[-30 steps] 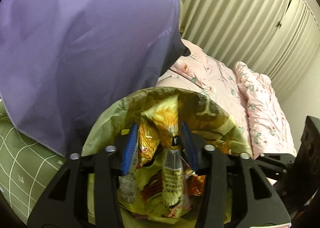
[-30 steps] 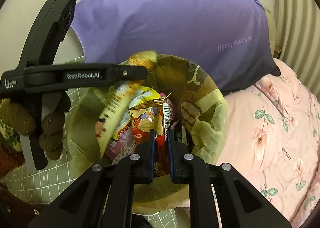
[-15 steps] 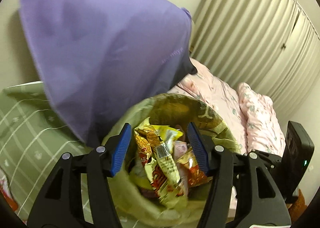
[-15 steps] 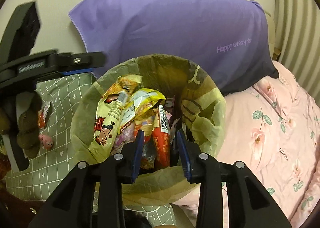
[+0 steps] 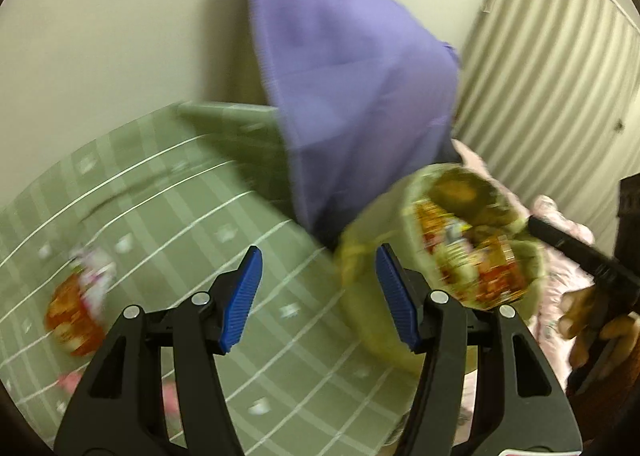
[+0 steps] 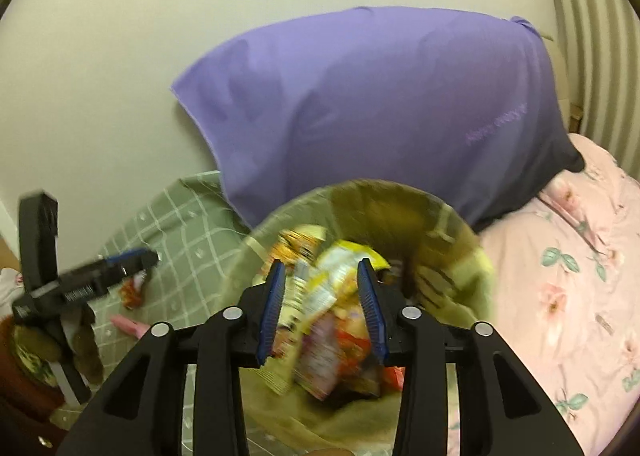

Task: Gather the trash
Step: 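Move both grippers back to the mat toward the red packet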

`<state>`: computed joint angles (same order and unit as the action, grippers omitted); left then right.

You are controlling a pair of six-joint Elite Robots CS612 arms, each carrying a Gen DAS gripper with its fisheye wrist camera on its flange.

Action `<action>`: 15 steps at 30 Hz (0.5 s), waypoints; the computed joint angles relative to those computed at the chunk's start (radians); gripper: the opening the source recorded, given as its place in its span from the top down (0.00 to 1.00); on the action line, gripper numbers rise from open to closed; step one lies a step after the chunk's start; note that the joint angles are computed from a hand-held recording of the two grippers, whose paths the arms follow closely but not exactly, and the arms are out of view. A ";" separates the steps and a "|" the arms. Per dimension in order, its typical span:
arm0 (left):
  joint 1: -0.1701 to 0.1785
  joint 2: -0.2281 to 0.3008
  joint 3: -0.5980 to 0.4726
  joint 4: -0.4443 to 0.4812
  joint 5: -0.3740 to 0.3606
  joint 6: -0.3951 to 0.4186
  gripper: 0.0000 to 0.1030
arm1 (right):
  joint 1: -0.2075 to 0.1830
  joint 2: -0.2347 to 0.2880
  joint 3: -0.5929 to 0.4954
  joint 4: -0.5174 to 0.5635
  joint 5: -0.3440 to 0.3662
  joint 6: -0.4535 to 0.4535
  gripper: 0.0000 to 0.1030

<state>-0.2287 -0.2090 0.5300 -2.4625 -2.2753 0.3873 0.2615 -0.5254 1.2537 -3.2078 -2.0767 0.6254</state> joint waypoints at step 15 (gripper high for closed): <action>0.069 0.082 -0.108 -0.101 0.250 -0.213 0.46 | -0.001 0.150 -0.281 -0.008 0.236 -0.193 0.52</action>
